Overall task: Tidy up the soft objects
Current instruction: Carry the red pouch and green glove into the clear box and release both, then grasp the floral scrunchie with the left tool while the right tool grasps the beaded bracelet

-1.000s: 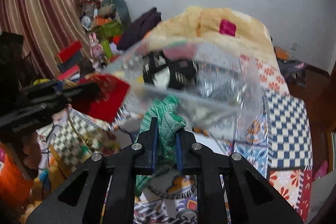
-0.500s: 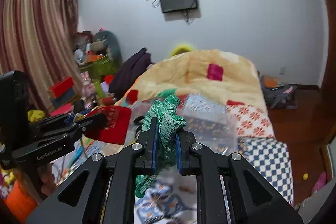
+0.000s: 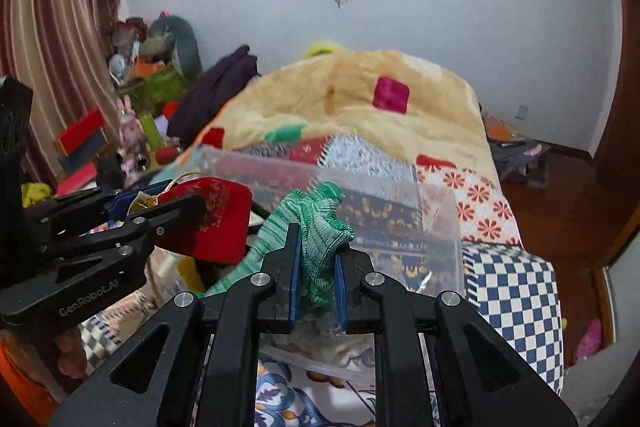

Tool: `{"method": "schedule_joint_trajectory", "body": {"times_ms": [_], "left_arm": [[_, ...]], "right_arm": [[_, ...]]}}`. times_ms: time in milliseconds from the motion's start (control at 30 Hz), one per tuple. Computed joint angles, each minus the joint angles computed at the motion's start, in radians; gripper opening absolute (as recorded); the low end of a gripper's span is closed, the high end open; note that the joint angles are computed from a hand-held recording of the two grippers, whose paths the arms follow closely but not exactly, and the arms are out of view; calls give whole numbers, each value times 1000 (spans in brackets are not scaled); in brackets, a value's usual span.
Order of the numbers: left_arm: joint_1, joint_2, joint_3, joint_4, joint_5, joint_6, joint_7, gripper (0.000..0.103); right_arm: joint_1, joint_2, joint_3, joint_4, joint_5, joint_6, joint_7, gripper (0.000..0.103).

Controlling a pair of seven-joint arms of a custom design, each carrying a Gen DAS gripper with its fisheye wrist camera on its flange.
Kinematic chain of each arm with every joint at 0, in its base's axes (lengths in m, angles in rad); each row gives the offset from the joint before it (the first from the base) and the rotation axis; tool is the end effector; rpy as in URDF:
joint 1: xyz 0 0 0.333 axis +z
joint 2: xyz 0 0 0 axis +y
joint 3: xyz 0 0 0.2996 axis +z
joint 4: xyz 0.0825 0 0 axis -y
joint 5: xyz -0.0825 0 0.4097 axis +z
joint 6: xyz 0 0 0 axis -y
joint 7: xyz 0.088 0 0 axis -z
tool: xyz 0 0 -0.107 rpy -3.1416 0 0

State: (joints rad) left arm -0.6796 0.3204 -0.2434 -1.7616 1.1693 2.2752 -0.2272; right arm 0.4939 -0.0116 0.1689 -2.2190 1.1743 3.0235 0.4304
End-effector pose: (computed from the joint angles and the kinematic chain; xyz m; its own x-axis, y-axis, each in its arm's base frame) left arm 0.4407 -0.5239 0.3920 0.1470 -0.9861 0.0776 -0.6105 -0.1522 -0.7772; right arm 0.4905 0.2955 0.4103 0.6623 -0.7437 -0.0909 -0.5174 -0.3662 -0.7735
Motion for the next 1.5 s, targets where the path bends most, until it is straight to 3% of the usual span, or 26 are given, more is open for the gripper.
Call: {"method": "schedule_joint_trajectory", "body": {"times_ms": [267, 400, 533, 633, 767, 867, 967, 1000, 1033, 1133, 1333, 1500], "left_arm": [[1, 36, 1, 19, -83, 7, 96, 31], [-3, 20, 1, -1, -90, 14, 97, 34], [-9, -9, -6, -31, -80, 13, 82, 39], [-14, -36, -17, -53, -64, 3, 66, 46], [-24, -72, -37, -79, -33, -29, 35, 56], [-36, -103, -58, -100, -8, -71, 2, 70], [-36, -126, -77, -120, -5, -94, -20, 83], [-36, -135, -84, -130, -12, -101, -26, 92], [-37, -138, -90, -135, -15, -111, -36, 97], [-37, -145, -105, -155, -32, -117, -53, 100], [-16, -131, -113, -202, -118, -4, -67, 100], [-26, -89, -108, -204, -166, 42, -69, 100]], "right_arm": [[-11, -8, -3, -56, -263, 17, 206, 20], [-10, -36, -14, -89, -316, 12, 240, 28], [3, -78, -35, -122, -292, 3, 215, 38], [24, -123, -63, -148, -229, -13, 154, 51], [67, -196, -102, -190, -114, -20, 41, 61], [95, -245, -120, -222, -61, -12, -22, 69], [141, -292, -142, -258, 13, 16, -111, 83], [150, -300, -145, -267, 26, 25, -129, 85], [154, -308, -144, -280, 25, 28, -135, 85], [137, -313, -122, -319, -53, 18, -74, 85], [90, -275, -95, -364, -251, -45, 107, 85], [71, -226, -101, -348, -317, -122, 192, 85]]}}
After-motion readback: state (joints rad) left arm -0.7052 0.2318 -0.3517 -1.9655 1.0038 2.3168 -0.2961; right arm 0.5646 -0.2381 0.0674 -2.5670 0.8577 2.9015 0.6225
